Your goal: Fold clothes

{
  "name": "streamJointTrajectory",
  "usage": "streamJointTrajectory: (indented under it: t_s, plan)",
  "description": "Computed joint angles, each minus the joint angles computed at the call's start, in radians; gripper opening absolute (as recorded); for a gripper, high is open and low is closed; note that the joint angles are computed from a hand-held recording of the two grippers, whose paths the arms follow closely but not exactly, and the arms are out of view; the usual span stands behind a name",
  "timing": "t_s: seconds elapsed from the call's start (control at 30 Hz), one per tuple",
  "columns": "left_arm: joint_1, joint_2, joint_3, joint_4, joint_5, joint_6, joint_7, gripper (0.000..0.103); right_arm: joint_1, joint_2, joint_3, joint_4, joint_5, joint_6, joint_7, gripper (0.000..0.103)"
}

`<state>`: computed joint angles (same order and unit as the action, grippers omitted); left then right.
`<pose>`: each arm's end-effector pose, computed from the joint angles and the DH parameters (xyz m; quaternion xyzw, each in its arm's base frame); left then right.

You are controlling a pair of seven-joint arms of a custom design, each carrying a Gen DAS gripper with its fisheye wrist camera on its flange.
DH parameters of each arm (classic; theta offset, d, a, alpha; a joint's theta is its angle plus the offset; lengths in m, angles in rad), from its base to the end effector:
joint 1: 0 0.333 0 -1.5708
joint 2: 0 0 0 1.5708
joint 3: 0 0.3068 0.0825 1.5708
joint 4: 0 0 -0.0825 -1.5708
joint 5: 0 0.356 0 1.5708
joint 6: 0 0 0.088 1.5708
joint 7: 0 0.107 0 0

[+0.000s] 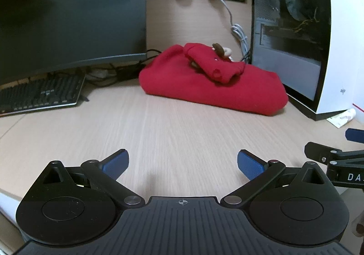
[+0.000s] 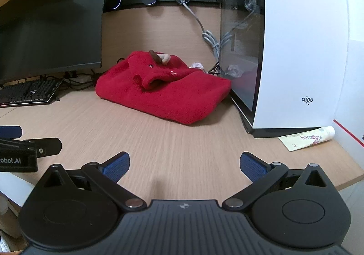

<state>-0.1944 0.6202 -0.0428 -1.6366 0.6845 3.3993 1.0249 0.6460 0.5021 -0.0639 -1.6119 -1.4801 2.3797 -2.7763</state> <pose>0.6571 -0.2248 0.3911 -0.4590 0.7190 -0.4370 0.2853 0.5742 0.3739 0.3775 -0.5016 0.6717 -0.4351 0.3284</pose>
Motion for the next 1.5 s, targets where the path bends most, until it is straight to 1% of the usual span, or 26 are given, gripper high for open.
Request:
streamJointTrajectory:
  t_s: [0.07,0.1,0.13,0.17,0.2,0.27,0.3,0.33,0.4,0.57,0.73,0.8,0.93,1.23,1.5]
  plan:
    - [-0.002,0.002,0.001,0.003,0.004,-0.008,0.005,0.103,0.002,-0.006,-0.001,-0.008,-0.006,-0.002,0.002,0.103]
    - [0.003,0.006,-0.008,0.008,0.003,-0.016,0.012,0.103,0.002,-0.009,-0.001,-0.012,-0.009,-0.003,0.003,0.103]
    - [0.043,0.012,-0.051,0.012,0.013,-0.021,0.006,0.103,0.003,-0.01,0.001,-0.012,-0.009,-0.009,-0.008,0.103]
    - [0.097,0.021,-0.108,0.018,0.025,-0.028,-0.003,0.103,0.003,-0.006,0.005,-0.008,-0.003,-0.011,-0.026,0.103]
    - [0.115,0.023,-0.133,0.023,0.028,-0.047,0.003,0.103,-0.001,-0.003,0.007,-0.004,0.004,-0.004,-0.033,0.103]
    - [0.098,0.02,-0.122,0.033,0.023,-0.085,0.006,0.103,-0.01,0.007,0.008,0.01,0.024,0.011,-0.051,0.103]
    - [0.084,0.019,-0.109,0.032,0.018,-0.087,0.004,0.103,-0.013,0.017,0.008,0.024,0.038,0.014,-0.069,0.103]
    - [0.088,0.023,-0.117,0.037,0.013,-0.098,0.006,0.103,-0.012,0.034,0.008,0.05,0.052,0.012,-0.087,0.103]
    - [0.104,0.034,-0.145,0.049,0.005,-0.122,0.018,0.103,-0.007,0.017,-0.011,0.024,0.02,0.041,-0.046,0.103]
    - [0.138,0.053,-0.2,0.069,-0.022,-0.16,0.063,0.103,-0.011,0.029,-0.014,0.039,0.031,0.054,-0.062,0.103]
    - [0.178,0.071,-0.265,0.085,-0.059,-0.195,0.126,0.103,-0.008,0.034,-0.018,0.047,0.054,0.05,-0.082,0.103]
    - [0.186,0.076,-0.282,0.089,-0.078,-0.206,0.15,0.103,-0.006,0.034,-0.02,0.047,0.057,0.047,-0.083,0.103]
    - [0.193,0.081,-0.297,0.094,-0.11,-0.216,0.182,0.103,-0.006,0.035,-0.023,0.049,0.06,0.047,-0.088,0.103]
    - [0.166,0.08,-0.261,0.094,-0.136,-0.197,0.182,0.103,-0.007,0.042,-0.026,0.058,0.063,0.055,-0.092,0.103]
    - [0.166,0.077,-0.263,0.092,-0.129,-0.197,0.182,0.103,-0.006,0.035,-0.027,0.048,0.063,0.052,-0.08,0.103]
